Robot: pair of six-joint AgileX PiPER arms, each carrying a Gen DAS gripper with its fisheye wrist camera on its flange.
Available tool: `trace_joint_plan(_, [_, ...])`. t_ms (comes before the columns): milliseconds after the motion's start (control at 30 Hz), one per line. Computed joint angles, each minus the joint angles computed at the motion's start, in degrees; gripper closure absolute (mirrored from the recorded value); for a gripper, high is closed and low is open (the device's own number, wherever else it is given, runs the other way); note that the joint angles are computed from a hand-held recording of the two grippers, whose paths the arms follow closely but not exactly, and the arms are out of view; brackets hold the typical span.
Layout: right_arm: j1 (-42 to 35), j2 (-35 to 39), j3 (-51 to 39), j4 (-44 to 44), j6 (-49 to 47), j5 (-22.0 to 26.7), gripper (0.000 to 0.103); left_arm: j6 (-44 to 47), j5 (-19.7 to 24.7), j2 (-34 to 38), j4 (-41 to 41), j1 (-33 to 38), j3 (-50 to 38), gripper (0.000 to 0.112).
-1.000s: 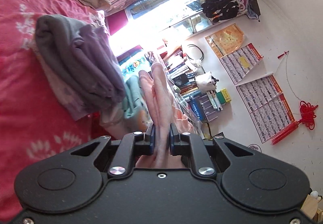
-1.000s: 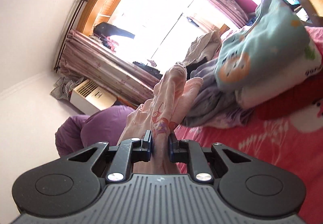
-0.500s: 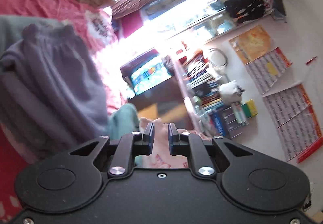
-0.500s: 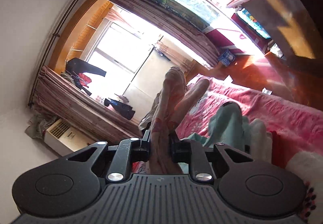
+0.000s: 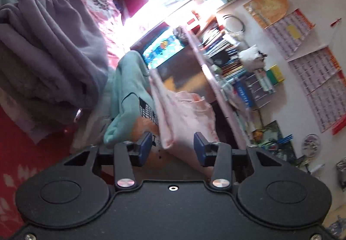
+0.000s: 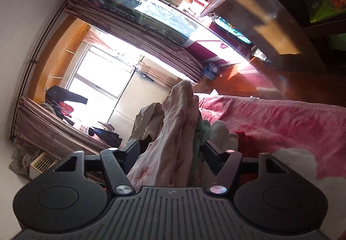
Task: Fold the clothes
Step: 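Lift and carry the folded garment with both grippers to the clothes stack, then open both grippers and release the garment onto the stack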
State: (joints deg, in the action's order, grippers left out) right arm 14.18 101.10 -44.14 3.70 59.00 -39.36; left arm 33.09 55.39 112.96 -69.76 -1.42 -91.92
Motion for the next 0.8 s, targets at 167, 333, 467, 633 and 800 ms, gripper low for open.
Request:
trace_joint_plan(167, [1.89, -0.46, -4.21, 1.38, -5.13, 7.02, 0.077, 4.16, -1.36, -0.67, -1.42, -0.73, -2.66, 0.103])
trace_joint_plan(333, [2.18, -1.27, -4.27, -0.56, -6.02, -0.3, 0.08, 21.99, -1.97, -5.21, -15.03, 3.56, 7.32, 0.104])
trace_joint_plan(467, [2.52, 1.09, -10.59, -3.1, -7.33, 13.77, 0.064, 24.9, -6.5, -5.11, -8.85, 2.95, 12.95, 0.104])
trace_joint_plan(633, [6.97, -4.23, -5.7, 23.52, -32.65, 11.93, 0.039, 30.82, -2.11, -8.98, -15.99, 6.79, 19.84, 0.083])
trace_joint_plan(800, [13.74, -11.26, 0.8, 45.06, -54.55, 9.52, 0.036, 36.03, 2.51, -17.99, -13.44, 13.85, 30.3, 0.063])
